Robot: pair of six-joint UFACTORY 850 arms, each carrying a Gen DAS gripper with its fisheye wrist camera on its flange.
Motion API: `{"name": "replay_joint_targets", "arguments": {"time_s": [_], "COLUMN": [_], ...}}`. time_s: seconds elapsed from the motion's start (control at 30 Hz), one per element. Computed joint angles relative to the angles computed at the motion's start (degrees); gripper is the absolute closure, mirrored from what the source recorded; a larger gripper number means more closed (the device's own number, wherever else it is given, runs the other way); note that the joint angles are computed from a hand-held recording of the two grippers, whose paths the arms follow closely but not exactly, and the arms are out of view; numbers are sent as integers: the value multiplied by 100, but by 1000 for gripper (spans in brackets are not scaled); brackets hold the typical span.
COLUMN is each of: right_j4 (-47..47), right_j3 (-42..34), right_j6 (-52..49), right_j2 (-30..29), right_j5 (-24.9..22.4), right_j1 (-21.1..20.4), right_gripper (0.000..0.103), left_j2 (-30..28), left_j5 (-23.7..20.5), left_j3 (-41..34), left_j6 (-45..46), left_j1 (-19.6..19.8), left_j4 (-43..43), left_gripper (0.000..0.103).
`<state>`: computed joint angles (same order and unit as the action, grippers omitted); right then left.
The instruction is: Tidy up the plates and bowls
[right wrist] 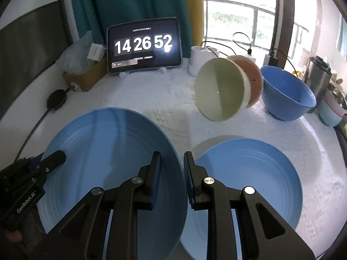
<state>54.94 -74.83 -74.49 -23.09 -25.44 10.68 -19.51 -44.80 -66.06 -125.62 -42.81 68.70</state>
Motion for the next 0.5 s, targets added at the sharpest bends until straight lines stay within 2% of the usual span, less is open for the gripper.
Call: {"name": "replay_joint_targets", "arguments": {"time_s": [0.5], "right_j4": [432], "right_j3": [-56], "right_j6": [-304], "right_j2": [-25], "right_j5": [-271], "right_j1": [-558], "right_gripper": [80], "left_j2": [-595], "left_j5": [-96], "left_j3": [-960], "left_j6": [880], "left_j1": [-112], "left_j4": [-322], "left_gripper": [85]}}
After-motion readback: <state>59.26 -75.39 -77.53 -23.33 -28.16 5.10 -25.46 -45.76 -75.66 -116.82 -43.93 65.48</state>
